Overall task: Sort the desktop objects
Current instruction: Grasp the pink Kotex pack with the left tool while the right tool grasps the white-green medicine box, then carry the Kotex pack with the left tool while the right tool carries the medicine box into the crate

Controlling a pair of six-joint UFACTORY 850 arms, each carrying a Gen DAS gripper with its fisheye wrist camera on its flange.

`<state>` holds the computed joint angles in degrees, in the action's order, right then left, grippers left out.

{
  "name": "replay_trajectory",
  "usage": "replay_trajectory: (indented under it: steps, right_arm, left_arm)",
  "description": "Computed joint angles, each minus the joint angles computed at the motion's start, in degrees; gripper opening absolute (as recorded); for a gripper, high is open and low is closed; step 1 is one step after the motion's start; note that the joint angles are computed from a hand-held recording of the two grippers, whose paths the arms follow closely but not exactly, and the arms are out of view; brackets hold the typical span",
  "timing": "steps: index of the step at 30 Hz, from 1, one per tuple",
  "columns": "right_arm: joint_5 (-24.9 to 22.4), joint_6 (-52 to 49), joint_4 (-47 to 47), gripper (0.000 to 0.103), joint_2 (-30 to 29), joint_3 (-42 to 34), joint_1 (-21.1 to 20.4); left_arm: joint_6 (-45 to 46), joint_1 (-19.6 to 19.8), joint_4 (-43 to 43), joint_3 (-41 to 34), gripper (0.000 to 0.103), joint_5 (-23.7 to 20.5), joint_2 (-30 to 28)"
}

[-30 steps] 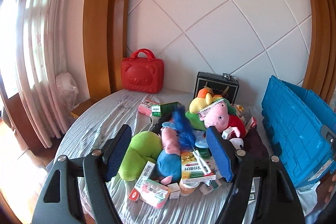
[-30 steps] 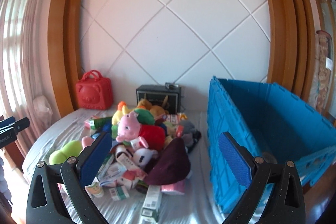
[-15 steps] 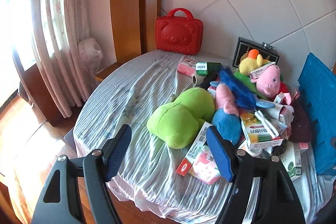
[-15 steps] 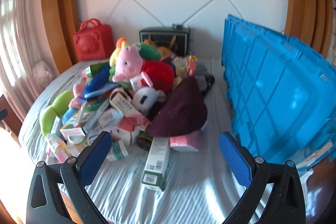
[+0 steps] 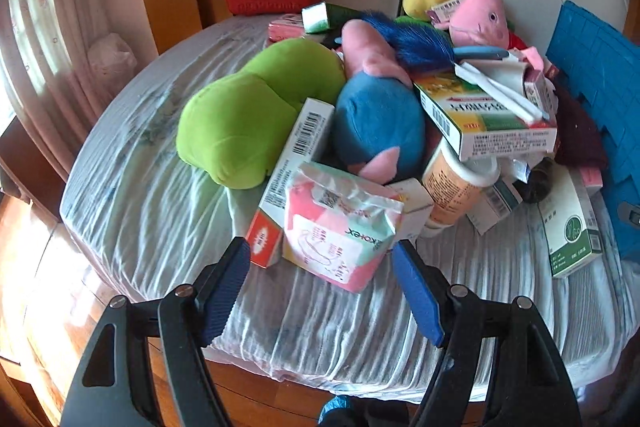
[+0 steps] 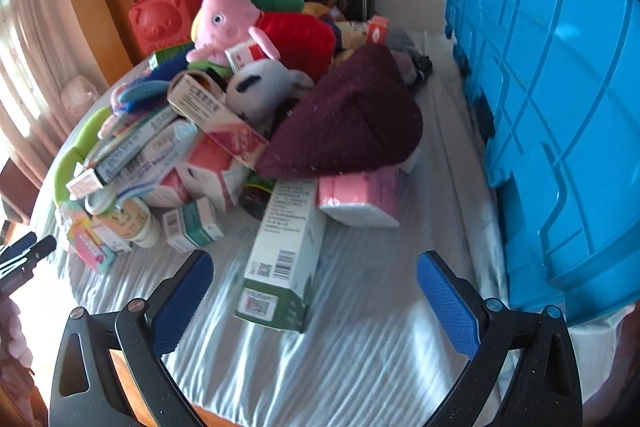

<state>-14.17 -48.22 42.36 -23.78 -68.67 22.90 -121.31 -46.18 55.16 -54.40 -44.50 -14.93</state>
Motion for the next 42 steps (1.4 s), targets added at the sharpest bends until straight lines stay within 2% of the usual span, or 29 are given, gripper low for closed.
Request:
replay_trajectory:
  steps: [2, 5, 8, 10, 13, 15, 17, 20, 21, 22, 23, 27, 29, 31, 34, 42]
  right_arm:
    - [-0.59, 4.65, -3.74, 0.103, -0.61, -0.20, -0.14]
    - [-1.50, 4.74, -2.78, 0.103, -0.78, 0.19, -0.28]
    - [-0.91, 9.63, -4.68, 0.103, -0.89, 0.70, 0.11]
    - [-1.97, 11.78, -4.45, 0.103, -1.60, 0.33, 0.25]
    - [-0.55, 20.49, -10.91, 0.103, -2.79, -0.20, 1.25]
    - [-0.77, 21.69, -10.69, 0.103, -3.59, -0.74, 1.43]
    - [-1.96, 22.42, -10.63, 0.103, -4.32, -1.56, 1.68]
    - [-0.77, 31.36, -20.24, 0.101, -4.42, -1.87, 3.01]
    - [-0.41, 34.29, -23.14, 0.091, -4.41, -1.85, 3.37]
    - [-0.34, 36.72, -25.44, 0.076, -4.45, -1.86, 3.60]
    - [-0.40, 39.03, -27.60, 0.071, -4.54, -1.86, 3.80]
    - [-0.51, 44.15, -33.02, 0.070, -5.66, -2.49, 4.13]
    - [-0.71, 44.13, -33.05, 0.064, -5.93, -2.71, 4.11]
    - [-1.21, 40.74, -30.07, 0.035, -5.89, -2.78, 4.01]
    - [-0.60, 42.26, -33.06, 0.034, -4.99, -2.13, 4.44]
    - [0.90, 27.24, -19.03, 0.034, 1.36, 3.00, 3.39]
  left_arm:
    - [1.32, 0.68, 0.69, -0.20, 0.073, 1.63, -0.91]
    - [3.13, 2.53, 1.94, -0.46, 0.073, 3.97, -2.09]
    - [6.31, 4.95, 1.85, -0.38, 0.073, 8.13, -3.20]
    - [6.20, 5.01, 4.51, -0.53, 0.074, 7.01, -3.78]
    - [6.36, 5.23, 7.02, -0.47, 0.073, 6.83, -3.89]
    - [7.70, 5.24, 7.49, -0.44, 0.065, 6.86, -3.81]
    - [8.64, 5.29, 7.24, -0.24, 0.063, 7.67, -3.48]
    - [6.51, 5.31, 8.35, 0.77, 0.062, 8.62, -2.84]
    - [5.65, 5.20, 8.86, 1.15, 0.061, 8.84, -2.62]
    - [4.73, 5.25, 9.59, 1.55, 0.061, 9.11, -2.36]
    - [4.16, 5.41, 9.98, 1.72, 0.061, 9.43, -2.25]
    - [4.11, 5.94, 9.84, 1.56, 0.061, 9.90, -2.25]
    - [4.29, 5.73, 9.50, 1.49, 0.060, 9.51, -2.05]
    - [4.81, 5.27, 8.85, 1.28, 0.060, 8.26, -1.65]
    - [3.56, 3.96, 9.26, 1.45, 0.060, 5.22, -0.03]
    - [1.16, 0.70, 10.94, 1.64, 0.060, -3.18, 4.59]
